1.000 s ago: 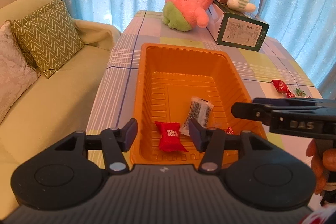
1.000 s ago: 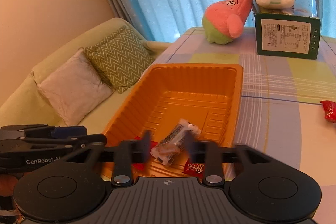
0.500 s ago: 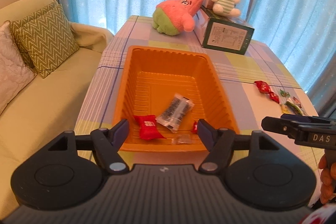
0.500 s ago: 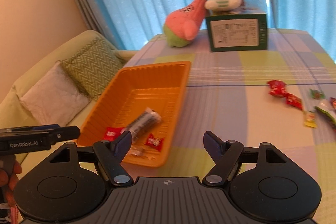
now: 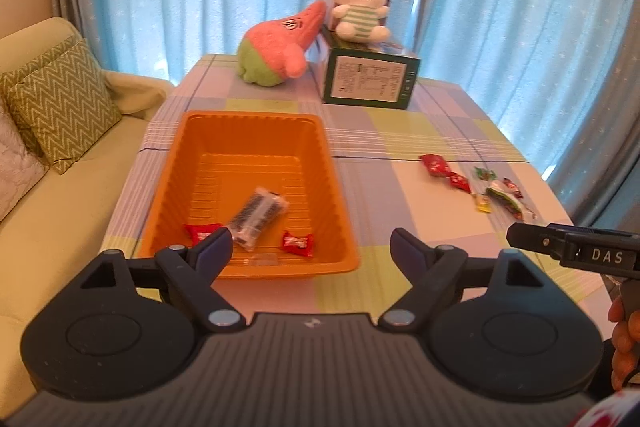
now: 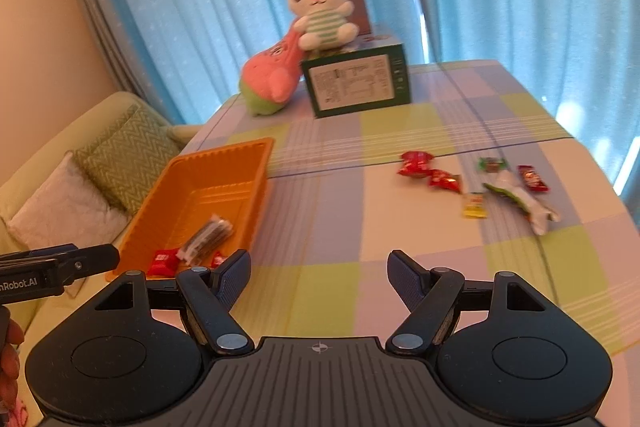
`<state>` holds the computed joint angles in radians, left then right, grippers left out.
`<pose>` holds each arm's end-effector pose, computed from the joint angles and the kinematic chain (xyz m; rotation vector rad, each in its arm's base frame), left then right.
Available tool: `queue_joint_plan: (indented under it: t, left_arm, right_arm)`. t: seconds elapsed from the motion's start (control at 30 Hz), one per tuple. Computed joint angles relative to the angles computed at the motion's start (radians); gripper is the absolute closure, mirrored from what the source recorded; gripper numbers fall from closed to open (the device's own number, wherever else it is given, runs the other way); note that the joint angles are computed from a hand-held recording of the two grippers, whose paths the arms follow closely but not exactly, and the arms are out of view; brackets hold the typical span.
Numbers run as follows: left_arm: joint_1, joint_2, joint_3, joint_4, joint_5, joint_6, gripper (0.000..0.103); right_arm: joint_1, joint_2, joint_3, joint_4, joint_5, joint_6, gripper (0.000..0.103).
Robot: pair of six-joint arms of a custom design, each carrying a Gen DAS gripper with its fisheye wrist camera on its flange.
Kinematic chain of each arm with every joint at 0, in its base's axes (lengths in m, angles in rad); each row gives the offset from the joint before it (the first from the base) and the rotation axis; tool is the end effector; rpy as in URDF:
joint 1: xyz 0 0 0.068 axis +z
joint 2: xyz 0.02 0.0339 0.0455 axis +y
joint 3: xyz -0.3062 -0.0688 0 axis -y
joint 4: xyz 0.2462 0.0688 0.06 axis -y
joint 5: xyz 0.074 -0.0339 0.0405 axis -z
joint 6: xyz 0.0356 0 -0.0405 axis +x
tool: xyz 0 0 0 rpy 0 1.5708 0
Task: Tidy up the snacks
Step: 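Withdraw both grippers from the tray back over the table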
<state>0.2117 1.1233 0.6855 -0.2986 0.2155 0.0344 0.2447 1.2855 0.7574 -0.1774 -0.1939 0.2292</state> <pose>0.2133 0.0381 0.2665 -0.0933 2.2875 -0.1211 0.2502 0.0696 0.2645 -0.1212 2.3011 0.4672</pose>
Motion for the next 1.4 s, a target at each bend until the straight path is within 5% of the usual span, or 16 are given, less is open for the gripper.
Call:
queue_joint_plan:
  t: [0.63, 1.1, 1.4]
  left_arm:
    - [-0.485, 0.175, 0.061, 0.111, -0.179, -0.24, 0.017]
    - [-0.585, 0.314, 0.112, 0.217, -0.247, -0.285, 0.016]
    - [-0.624, 0.408, 0.104, 0.347, -0.289, -0.224, 0.016]
  right_arm:
    - [-0.539, -0.067, -0.019, -0.126, -0.161, -0.222, 0.028]
    - [-0.62, 0.012, 0.001, -0.096, -0.184, -0.269, 0.028]
    - [-0.618, 0.135, 0.039, -0.005, -0.159, -0.316, 0.028]
